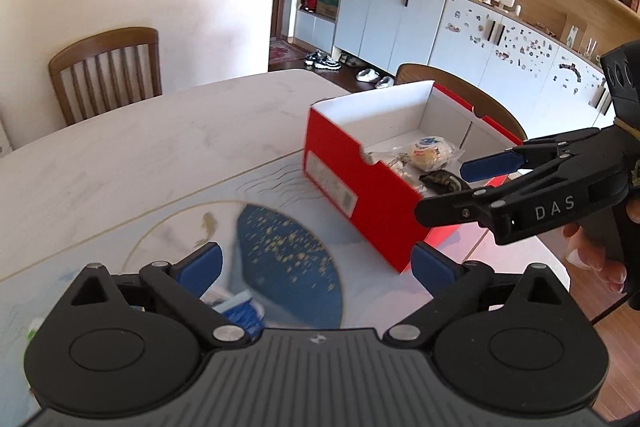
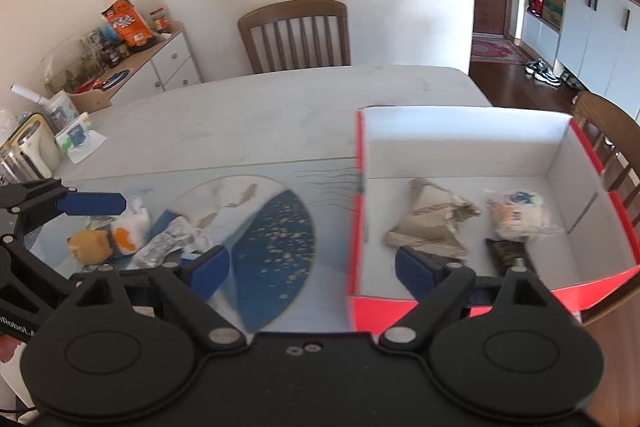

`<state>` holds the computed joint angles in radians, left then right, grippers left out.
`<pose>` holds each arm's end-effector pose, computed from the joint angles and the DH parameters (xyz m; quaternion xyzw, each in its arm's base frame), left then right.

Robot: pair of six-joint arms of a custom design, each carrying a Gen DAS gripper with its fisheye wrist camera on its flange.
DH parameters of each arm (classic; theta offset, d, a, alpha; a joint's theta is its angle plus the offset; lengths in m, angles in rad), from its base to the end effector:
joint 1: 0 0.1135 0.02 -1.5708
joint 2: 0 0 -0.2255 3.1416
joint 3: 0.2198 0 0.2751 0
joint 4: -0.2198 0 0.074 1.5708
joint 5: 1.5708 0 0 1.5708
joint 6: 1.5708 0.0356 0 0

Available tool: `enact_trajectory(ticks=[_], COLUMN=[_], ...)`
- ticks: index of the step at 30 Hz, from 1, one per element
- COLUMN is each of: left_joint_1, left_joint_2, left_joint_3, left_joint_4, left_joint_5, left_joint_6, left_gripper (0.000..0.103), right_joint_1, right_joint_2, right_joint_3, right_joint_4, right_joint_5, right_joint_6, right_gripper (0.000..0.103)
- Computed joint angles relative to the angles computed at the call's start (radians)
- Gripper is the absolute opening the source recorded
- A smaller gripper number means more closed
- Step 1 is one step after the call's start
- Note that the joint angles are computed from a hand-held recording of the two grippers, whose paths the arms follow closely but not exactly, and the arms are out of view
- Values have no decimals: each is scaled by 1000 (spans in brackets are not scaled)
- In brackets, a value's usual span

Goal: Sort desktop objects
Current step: 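Move both tools back from the box over the items on the mat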

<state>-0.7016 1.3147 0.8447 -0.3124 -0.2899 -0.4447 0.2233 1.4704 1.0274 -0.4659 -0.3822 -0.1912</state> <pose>0.2404 -0.1898 0.1873 0.0620 0.9132 -0.0940 0.3916 0.3203 0.0863 0.1925 -0.2515 0.8960 0.1847 0.3161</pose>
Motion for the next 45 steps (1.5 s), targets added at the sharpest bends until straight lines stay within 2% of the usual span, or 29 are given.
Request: enact_trajectory(ticks=[13, 21, 28, 35, 42, 45], left_joint_1=[22, 26, 37, 50, 83, 94], left_joint_2=[-304, -512, -664, -660, -559, -502], left_joint_3=[-240, -396, -509, -546, -563, -564], left_joint_4=[-60, -157, -273, -318, -277, -233], left_joint_5=[0, -77, -165, -207, -220, -228], left_joint_6=[-50, -102, -223, -290, -374, -371], left_gripper=[101, 101, 101, 101, 101, 101], right_joint_1=[178, 255, 317, 371, 409, 418], right_joint_2=[-79, -46, 7, 67, 139, 178], right_joint_3=[-75, -89, -113, -112, -100, -84], right_joint_4=[25, 55, 122, 170, 206, 212], right_joint_5=[94, 145, 187, 214, 246, 245], right_joint_6=[97, 140, 185, 204, 191, 194], right_gripper=[90, 90, 90, 90, 89, 88])
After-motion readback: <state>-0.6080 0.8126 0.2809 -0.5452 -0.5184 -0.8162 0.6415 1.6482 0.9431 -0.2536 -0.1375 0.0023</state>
